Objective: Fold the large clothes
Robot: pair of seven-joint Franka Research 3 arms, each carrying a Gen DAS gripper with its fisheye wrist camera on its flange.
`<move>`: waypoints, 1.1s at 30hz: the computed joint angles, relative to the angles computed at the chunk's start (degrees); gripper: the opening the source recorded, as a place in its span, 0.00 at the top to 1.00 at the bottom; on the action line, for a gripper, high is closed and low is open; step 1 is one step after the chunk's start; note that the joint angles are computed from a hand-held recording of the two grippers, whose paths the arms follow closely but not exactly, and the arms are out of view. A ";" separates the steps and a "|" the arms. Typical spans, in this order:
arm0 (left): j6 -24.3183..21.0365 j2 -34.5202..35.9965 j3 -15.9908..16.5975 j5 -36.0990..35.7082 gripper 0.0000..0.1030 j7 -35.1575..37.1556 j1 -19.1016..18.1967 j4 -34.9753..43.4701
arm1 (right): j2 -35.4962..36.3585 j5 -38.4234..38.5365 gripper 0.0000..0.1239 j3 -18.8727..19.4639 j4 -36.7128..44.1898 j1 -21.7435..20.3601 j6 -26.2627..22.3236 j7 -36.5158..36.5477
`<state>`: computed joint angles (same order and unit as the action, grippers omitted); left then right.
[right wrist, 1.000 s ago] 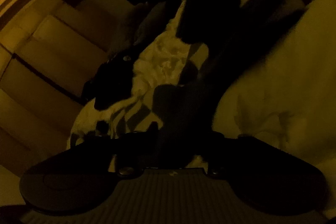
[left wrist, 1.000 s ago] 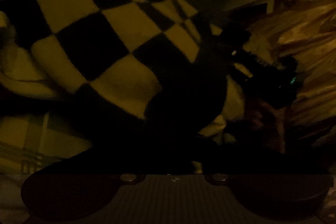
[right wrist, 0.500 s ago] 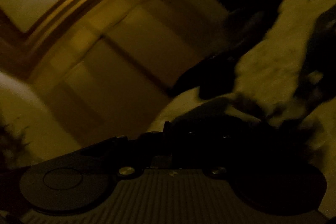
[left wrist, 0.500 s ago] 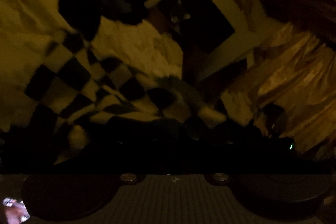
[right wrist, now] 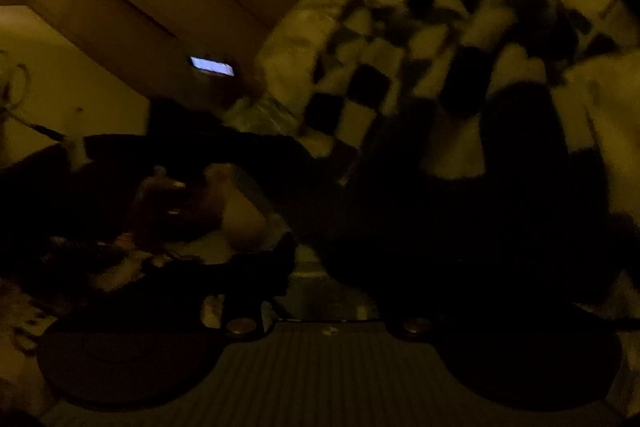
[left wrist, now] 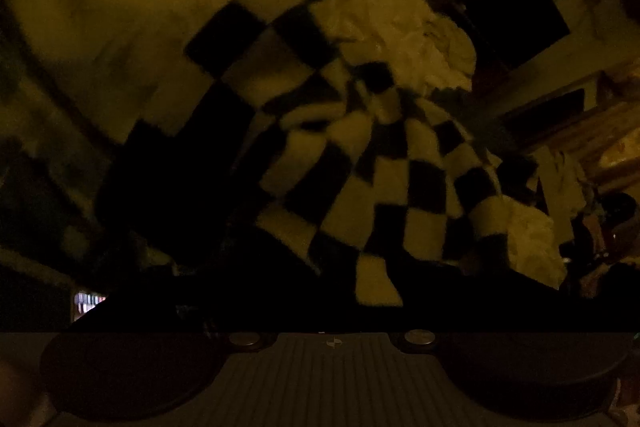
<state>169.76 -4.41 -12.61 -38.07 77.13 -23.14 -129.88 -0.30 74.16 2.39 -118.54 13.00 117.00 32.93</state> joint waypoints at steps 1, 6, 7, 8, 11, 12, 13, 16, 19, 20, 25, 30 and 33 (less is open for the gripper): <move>-0.08 0.45 -0.13 2.29 0.00 -0.92 0.48 0.88 | -1.11 2.17 0.37 -0.37 -0.45 -0.37 0.29 -1.82; 1.09 2.62 -0.79 17.31 0.00 -7.34 3.50 5.37 | -3.38 9.22 0.26 -0.43 -0.21 0.06 15.87 -6.49; 1.46 3.52 -0.83 21.54 0.00 -9.50 4.26 6.72 | -2.22 9.42 0.26 -0.13 1.00 0.37 20.72 -5.48; 1.78 4.65 -0.79 26.45 0.00 -12.91 5.01 8.19 | -0.56 9.26 0.26 0.15 2.44 0.65 25.05 -3.72; 1.25 8.10 0.95 44.24 0.00 -26.97 6.26 12.92 | 8.20 5.17 0.26 0.79 10.05 0.80 33.28 5.83; 0.72 9.73 1.81 48.88 0.00 -30.75 6.34 15.07 | 11.41 3.56 0.26 1.02 12.80 0.36 33.76 9.76; -0.21 11.77 2.81 52.88 0.00 -34.29 6.25 17.77 | 14.87 1.06 0.26 1.18 15.84 0.01 34.39 15.16; -2.27 17.16 4.95 59.31 0.00 -39.81 6.23 24.59 | 26.17 -6.47 0.29 0.72 26.23 0.19 35.61 33.00; -10.31 23.14 8.25 67.97 0.00 -44.40 4.03 33.68 | 34.80 -12.18 0.34 0.48 35.17 -0.20 31.52 46.69; -13.48 25.08 8.60 69.33 0.00 -45.32 3.68 36.54 | 36.92 -13.18 0.34 1.19 37.59 -0.52 30.72 47.72; -17.11 32.86 2.53 59.02 0.00 -37.09 9.09 42.95 | 43.43 -21.06 0.45 2.16 44.12 0.53 32.64 52.19; -12.17 32.75 7.78 66.01 0.00 -41.26 4.69 39.58 | 41.03 -16.98 0.82 11.39 37.94 -5.75 40.28 40.26; -11.25 31.12 7.58 66.58 0.13 -41.95 5.11 37.98 | 37.55 -8.09 0.84 19.36 33.61 -11.18 47.08 23.82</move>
<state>158.51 26.71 -5.04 28.50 35.18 -18.04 -91.91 37.25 66.07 21.76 -84.93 1.82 164.08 56.75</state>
